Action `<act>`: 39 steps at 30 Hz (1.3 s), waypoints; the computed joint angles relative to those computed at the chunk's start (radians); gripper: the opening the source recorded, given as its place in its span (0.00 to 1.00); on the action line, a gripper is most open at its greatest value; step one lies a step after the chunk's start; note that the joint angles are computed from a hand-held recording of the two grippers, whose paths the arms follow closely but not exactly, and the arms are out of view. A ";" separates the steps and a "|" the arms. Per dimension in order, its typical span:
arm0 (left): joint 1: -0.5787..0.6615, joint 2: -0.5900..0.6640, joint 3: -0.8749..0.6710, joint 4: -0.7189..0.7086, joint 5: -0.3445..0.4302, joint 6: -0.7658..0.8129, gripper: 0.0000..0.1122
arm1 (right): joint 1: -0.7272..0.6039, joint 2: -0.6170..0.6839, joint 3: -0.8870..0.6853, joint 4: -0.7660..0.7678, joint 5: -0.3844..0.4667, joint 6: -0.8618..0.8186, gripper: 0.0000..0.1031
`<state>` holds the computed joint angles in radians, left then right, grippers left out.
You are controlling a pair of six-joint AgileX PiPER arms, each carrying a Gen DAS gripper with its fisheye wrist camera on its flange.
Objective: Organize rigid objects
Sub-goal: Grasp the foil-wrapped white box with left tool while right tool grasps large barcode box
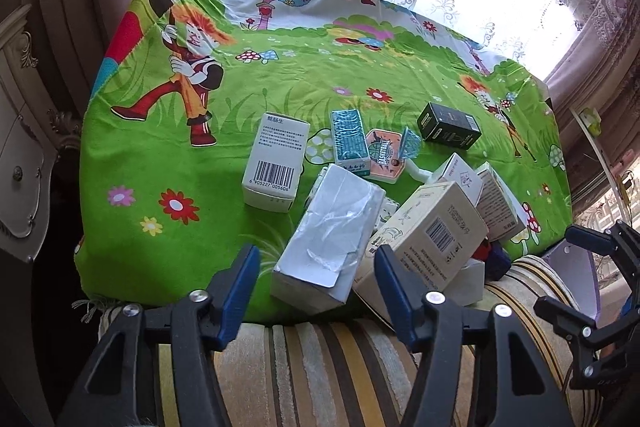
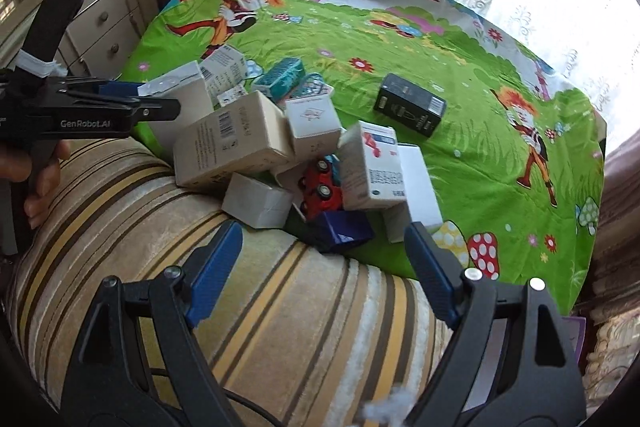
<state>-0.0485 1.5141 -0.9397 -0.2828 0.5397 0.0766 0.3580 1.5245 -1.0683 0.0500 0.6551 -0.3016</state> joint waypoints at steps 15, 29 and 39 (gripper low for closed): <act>0.184 -0.019 0.095 -0.464 0.002 0.380 0.39 | 0.256 0.176 -0.145 -0.315 0.020 0.293 0.94; 0.261 -0.021 0.136 -0.627 0.019 0.510 0.39 | 0.326 0.303 -0.259 -0.355 0.085 0.365 0.99; 0.270 -0.026 0.145 -0.644 0.017 0.524 0.39 | 0.356 0.349 -0.297 -0.457 0.095 0.434 0.99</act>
